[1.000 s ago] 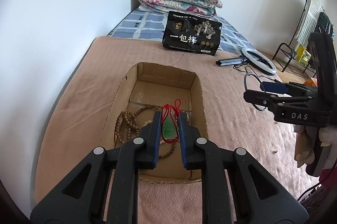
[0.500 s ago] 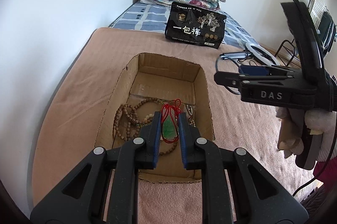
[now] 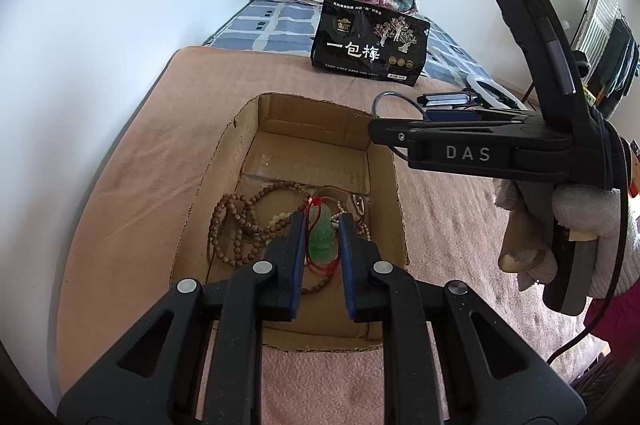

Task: Organize jewelry
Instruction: 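Open both grippers to drop the pendant and bangle into the box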

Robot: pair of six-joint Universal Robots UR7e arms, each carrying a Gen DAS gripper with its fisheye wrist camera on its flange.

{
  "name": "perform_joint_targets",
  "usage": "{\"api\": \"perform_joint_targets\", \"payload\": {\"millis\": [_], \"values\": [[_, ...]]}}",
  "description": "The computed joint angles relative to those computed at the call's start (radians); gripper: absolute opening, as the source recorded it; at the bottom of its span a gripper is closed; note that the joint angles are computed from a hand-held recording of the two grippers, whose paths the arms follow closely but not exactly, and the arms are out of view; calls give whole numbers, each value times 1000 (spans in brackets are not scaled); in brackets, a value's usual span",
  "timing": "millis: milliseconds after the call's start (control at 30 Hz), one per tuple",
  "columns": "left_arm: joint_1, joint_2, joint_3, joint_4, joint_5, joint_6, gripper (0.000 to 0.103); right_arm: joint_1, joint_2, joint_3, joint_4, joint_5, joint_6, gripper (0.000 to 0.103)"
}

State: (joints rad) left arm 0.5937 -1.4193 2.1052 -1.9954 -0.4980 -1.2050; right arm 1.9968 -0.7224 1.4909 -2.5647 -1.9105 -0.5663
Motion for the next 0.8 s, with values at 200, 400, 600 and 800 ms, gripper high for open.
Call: {"api": "perform_joint_targets", "payload": {"millis": [200, 400, 600, 800], "values": [[-1, 1, 1, -5, 0, 6, 15, -1, 11, -15, 9, 8, 10, 74], [-7, 3, 4, -2, 20, -2, 57, 1, 6, -7, -23, 8, 10, 89], [-9, 6, 1, -4, 20, 5, 57, -4, -9, 2, -31, 6, 24, 90], [-18, 11, -3, 3, 27, 7, 57, -8, -36, 22, -40, 2, 25, 92]]}}
